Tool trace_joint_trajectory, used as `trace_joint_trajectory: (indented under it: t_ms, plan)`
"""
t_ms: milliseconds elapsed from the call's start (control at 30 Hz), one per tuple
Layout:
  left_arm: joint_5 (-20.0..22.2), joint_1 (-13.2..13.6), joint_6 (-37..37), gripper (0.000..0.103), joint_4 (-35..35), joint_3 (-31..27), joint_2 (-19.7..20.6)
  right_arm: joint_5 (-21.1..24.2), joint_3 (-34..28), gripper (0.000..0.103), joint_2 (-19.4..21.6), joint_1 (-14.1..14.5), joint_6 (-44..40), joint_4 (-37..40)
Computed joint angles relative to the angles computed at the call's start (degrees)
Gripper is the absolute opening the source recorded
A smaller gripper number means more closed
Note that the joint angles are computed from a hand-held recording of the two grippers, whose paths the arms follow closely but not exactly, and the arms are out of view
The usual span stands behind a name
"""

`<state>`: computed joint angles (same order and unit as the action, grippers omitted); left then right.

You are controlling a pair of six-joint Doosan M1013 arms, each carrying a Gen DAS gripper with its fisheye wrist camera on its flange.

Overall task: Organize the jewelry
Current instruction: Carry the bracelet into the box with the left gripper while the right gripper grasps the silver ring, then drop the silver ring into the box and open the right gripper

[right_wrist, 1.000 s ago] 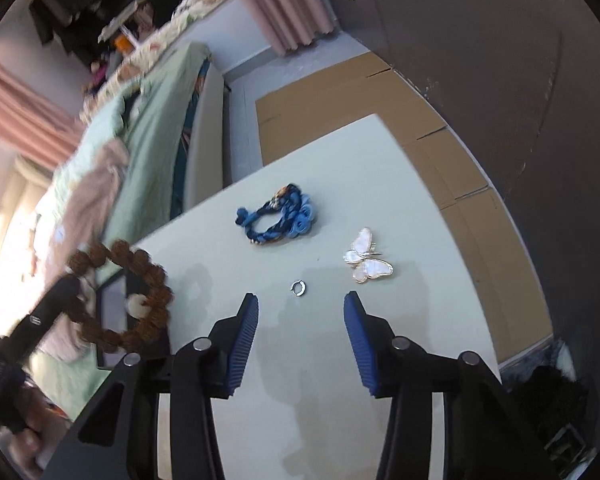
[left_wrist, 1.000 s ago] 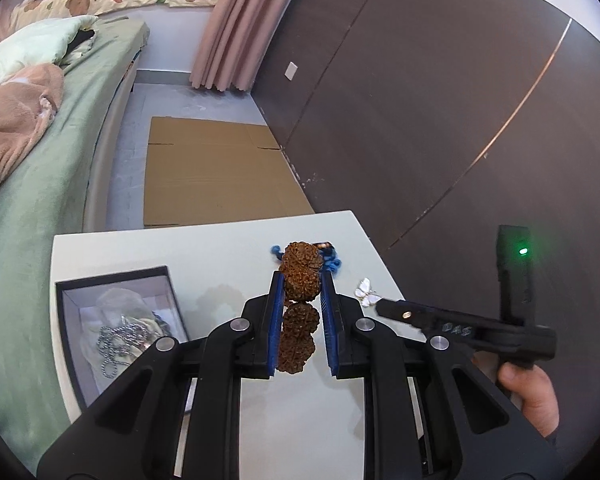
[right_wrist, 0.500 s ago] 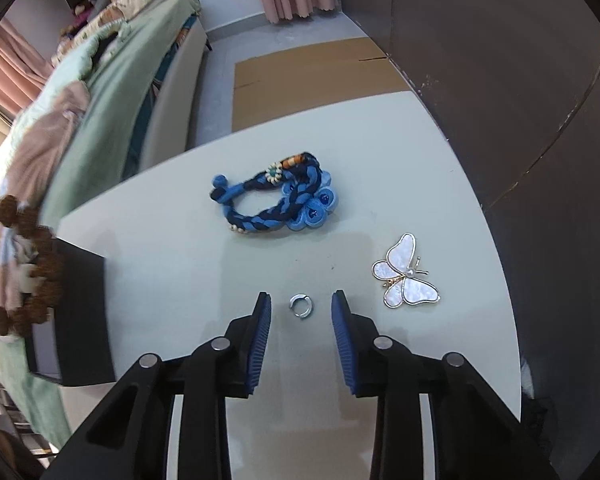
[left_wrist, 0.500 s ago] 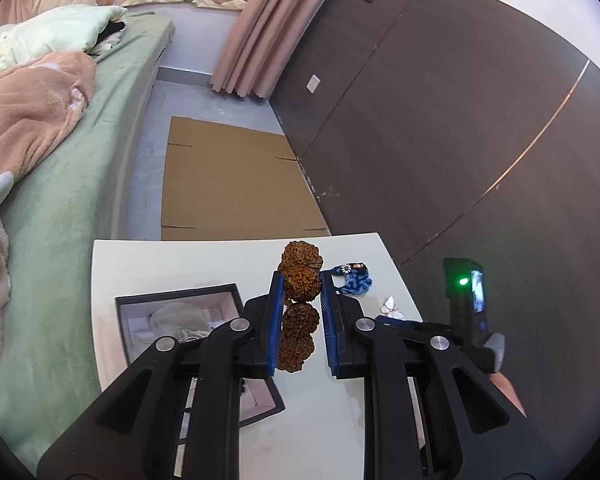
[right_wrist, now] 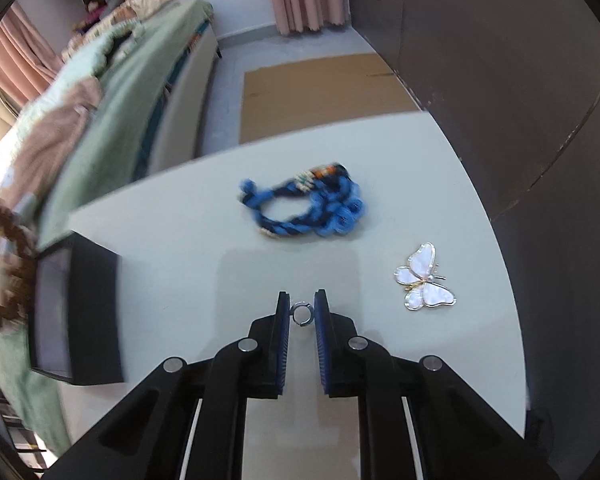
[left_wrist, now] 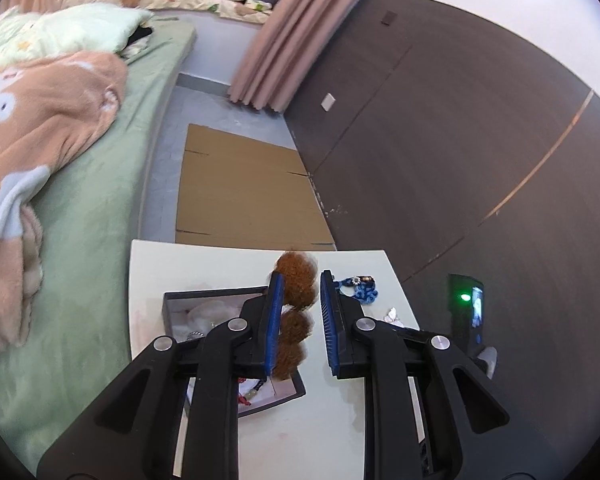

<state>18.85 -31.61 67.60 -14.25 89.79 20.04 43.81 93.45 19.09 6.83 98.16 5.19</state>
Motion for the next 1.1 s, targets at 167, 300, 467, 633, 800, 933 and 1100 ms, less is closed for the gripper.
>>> trace_joint_trajectory:
  t_ms: [167, 300, 467, 633, 800, 933, 1100]
  plan:
    - [-0.6, 0.1, -6.8, 0.055, 6.9, 1.2, -1.2, -4.6, 1.9, 0.013, -2.8, 0.4, -8.0, 10.1]
    - [1.0, 0.0, -17.6, 0.075, 18.0, 1.5, -1.7, -6.5, 2.5, 0.013, -4.2, 1.0, -15.8, 19.3]
    - [2.4, 0.4, -22.9, 0.087, 23.6, 2.2, -2.1, -6.5, 3.2, 0.013, -4.9, 1.6, -24.2, 30.6]
    - [4.0, 1.0, -27.3, 0.088, 26.7, 2.8, -2.2, -5.5, 3.4, 0.013, -4.7, 3.1, -30.9, 39.3]
    - [4.5, 1.3, -30.6, 0.089, 28.8, 3.3, -2.4, -4.4, 3.4, 0.078, -4.3, 3.8, -33.6, 43.7]
    - [4.8, 1.1, -31.3, 0.089, 29.9, 3.3, -2.4, -8.8, 4.6, 0.083, -5.7, 4.0, -30.9, 40.0]
    - [4.7, 0.6, -31.9, 0.089, 31.1, 3.1, -2.1, -9.8, 5.1, 0.09, -6.3, 3.0, -24.0, 32.5]
